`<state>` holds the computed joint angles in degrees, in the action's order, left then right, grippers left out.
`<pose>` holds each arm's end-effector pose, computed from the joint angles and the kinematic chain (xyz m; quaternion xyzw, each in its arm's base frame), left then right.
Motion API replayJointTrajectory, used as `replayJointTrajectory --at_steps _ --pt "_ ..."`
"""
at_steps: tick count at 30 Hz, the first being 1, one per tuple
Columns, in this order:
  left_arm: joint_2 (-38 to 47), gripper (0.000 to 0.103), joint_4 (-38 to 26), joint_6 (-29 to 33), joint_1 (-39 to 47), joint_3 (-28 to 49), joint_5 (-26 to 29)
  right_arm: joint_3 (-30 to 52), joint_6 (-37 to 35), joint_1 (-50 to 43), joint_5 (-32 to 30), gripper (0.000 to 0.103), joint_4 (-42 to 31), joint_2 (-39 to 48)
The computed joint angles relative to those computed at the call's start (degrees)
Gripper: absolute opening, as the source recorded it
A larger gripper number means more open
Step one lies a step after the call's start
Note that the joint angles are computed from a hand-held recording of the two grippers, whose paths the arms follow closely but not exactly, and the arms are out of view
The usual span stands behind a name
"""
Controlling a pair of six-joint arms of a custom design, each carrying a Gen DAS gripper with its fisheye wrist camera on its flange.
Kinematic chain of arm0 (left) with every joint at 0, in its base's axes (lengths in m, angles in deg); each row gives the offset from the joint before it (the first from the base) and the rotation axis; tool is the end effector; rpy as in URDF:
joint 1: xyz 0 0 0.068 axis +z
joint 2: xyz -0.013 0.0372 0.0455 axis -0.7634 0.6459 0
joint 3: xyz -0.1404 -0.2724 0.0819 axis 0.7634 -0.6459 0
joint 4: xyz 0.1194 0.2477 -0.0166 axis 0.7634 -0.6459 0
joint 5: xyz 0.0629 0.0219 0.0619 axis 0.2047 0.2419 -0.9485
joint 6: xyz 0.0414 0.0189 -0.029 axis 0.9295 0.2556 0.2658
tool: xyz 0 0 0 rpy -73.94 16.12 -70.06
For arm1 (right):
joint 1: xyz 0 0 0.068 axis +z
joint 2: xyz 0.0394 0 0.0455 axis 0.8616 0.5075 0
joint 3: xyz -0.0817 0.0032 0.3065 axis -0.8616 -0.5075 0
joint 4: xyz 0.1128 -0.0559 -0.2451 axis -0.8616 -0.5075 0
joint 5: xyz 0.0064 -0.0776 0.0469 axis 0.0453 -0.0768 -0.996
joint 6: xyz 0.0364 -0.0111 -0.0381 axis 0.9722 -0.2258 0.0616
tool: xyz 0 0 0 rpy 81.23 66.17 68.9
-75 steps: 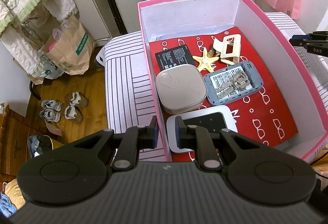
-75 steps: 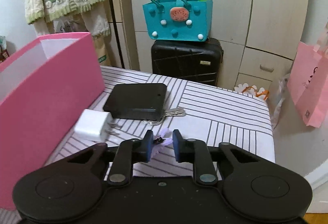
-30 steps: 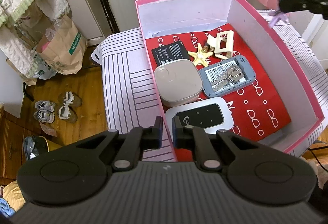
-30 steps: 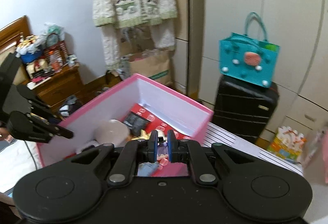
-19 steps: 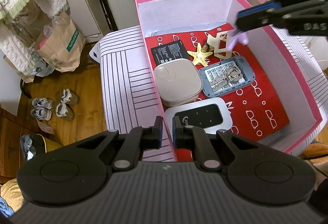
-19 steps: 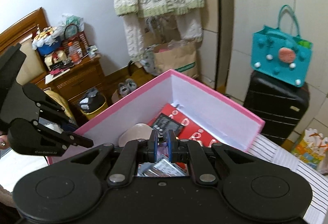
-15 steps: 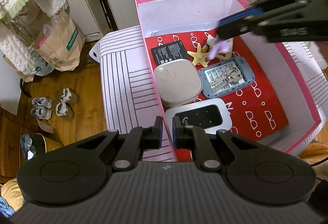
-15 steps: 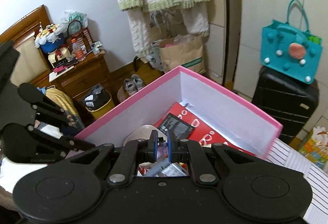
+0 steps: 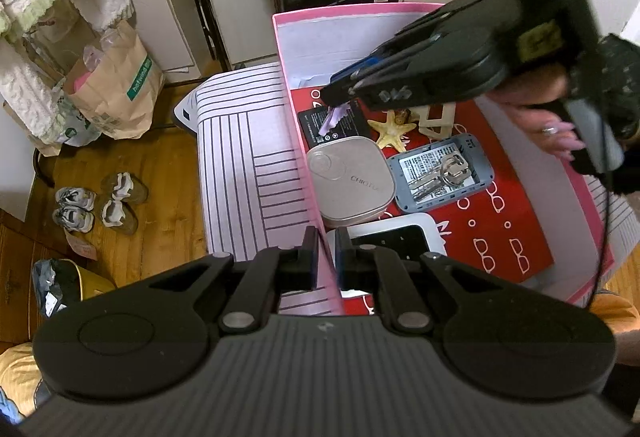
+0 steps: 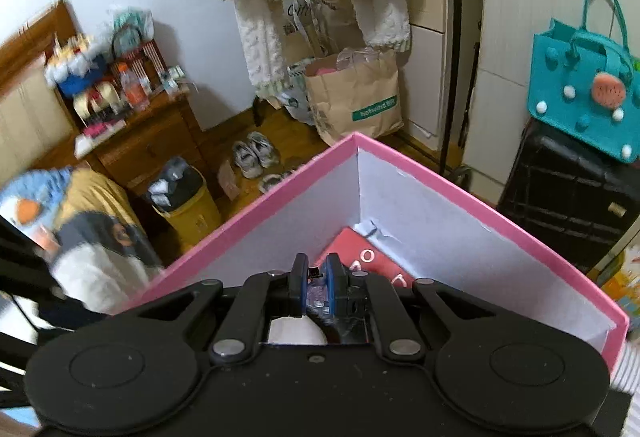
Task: Organize rigid objects
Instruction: 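Carry the lilac starfish clip into the pink box and release it, then move the right gripper to the white charger cube and grasp it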
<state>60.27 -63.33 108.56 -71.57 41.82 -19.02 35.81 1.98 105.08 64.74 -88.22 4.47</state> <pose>0.2188 -0.0966 0.2165 0.4092 0.8752 -0.1119 0.2323 0.2067 0.1951 0.1834 -0.0804 0.9307 0.0763 0.3486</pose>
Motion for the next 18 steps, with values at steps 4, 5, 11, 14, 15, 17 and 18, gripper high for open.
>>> replayJointTrajectory --at_steps 4,5,11,14,15,17,18 --pt "-0.5 0.008 0.6 0.8 0.6 -0.7 1.2 0.0 -2.5 0.2 1.9 0.013 -0.8 0.1" --pt "-0.4 0.008 0.3 0.8 0.8 -0.6 1.4 -0.8 -2.3 0.2 1.4 0.014 -0.1 -1.7" --pt "-0.2 0.008 0.3 1.6 1.7 -0.5 2.2 -4.1 2.0 5.4 8.1 0.036 -5.7 -13.2" --pt "0.1 0.009 0.3 1.8 2.0 -0.5 2.8 -6.6 8.5 10.1 12.9 0.040 -12.5 -22.3" --pt "0.0 0.009 0.5 1.6 2.0 -0.6 2.8 -7.0 10.7 12.0 15.1 0.041 -15.1 -24.5" --pt "-0.2 0.009 0.7 1.5 2.0 -0.8 2.9 -7.4 17.9 17.9 21.7 0.043 -23.4 -29.2" --pt "-0.3 0.009 0.8 1.5 2.0 -0.9 3.0 -7.2 21.9 20.8 24.7 0.044 -27.9 -30.8"
